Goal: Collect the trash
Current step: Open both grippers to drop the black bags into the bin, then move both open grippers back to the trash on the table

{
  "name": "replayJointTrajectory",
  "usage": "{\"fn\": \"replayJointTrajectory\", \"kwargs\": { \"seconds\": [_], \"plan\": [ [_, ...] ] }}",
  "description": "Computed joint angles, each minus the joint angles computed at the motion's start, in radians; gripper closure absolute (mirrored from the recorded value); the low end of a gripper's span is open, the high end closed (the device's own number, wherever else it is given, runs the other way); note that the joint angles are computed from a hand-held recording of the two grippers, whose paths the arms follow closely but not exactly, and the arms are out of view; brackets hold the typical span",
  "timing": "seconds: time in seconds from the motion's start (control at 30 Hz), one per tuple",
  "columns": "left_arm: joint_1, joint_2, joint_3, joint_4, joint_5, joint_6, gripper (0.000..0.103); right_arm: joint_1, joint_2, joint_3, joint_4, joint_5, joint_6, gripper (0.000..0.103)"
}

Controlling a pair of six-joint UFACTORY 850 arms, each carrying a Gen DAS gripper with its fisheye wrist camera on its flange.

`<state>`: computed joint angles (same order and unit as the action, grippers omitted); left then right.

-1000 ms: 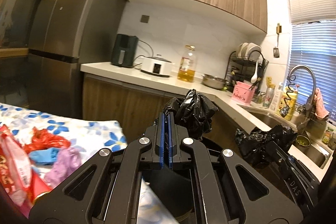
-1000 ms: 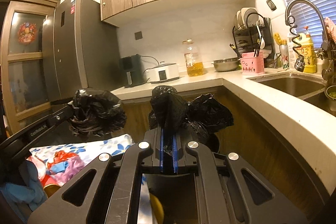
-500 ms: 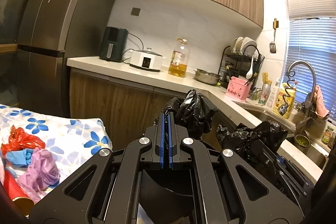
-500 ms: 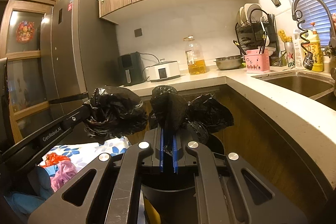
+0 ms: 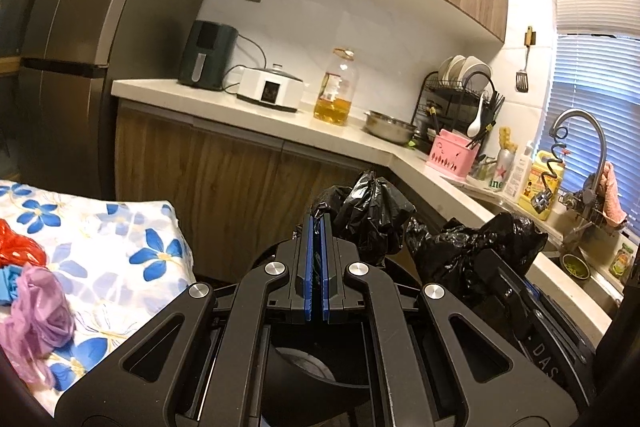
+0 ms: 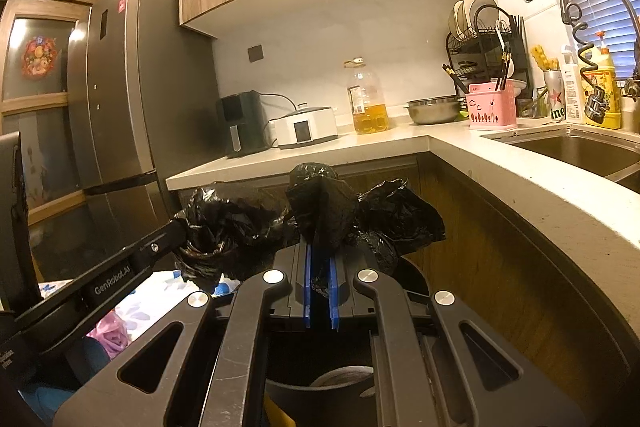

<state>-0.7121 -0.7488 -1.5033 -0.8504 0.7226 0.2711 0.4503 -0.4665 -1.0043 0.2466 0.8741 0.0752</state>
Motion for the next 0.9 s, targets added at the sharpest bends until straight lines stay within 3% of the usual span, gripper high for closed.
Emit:
{"fn": "replayJointTrajectory", "kwargs": {
  "seconds": [0.13, 0.2, 0.27, 0.33, 0.4, 0.43, 0.6, 0.73, 0.9],
  "plan": [
    [0.009, -0.017, -0.02, 0.018, -0.033, -0.008, 0.1, -0.002, -0.014, -0.02, -0.011, -0.012, 0.016, 0.095],
    [0.012, -0.027, -0.032, 0.019, -0.05, 0.003, 0.1, -0.004, -0.018, -0.028, -0.016, -0.019, 0.014, 0.082],
    [0.02, -0.036, -0.044, 0.041, -0.084, -0.008, 0.094, -0.005, -0.021, -0.031, -0.021, -0.019, 0.016, 0.062],
    [0.026, -0.045, -0.058, 0.022, -0.116, 0.013, 0.076, -0.007, -0.02, -0.03, -0.017, -0.012, 0.016, 0.058],
    [0.031, -0.044, -0.053, 0.035, -0.127, -0.007, 0.064, -0.008, -0.017, -0.026, -0.01, -0.01, 0.011, 0.058],
    [0.031, -0.044, -0.05, 0.01, -0.122, 0.007, 0.057, -0.009, -0.014, -0.022, -0.006, -0.009, 0.014, 0.058],
    [0.03, -0.016, -0.005, -0.047, -0.093, 0.008, 0.043, -0.007, 0.0, -0.004, 0.025, -0.019, 0.006, 0.055],
    [0.013, 0.024, 0.055, -0.14, -0.025, 0.062, 0.03, 0.001, 0.016, 0.013, 0.043, -0.031, -0.001, 0.049],
    [-0.005, 0.08, 0.136, -0.185, 0.03, 0.08, 0.028, 0.013, 0.038, 0.037, 0.053, -0.04, -0.004, 0.043]
  ]
}}
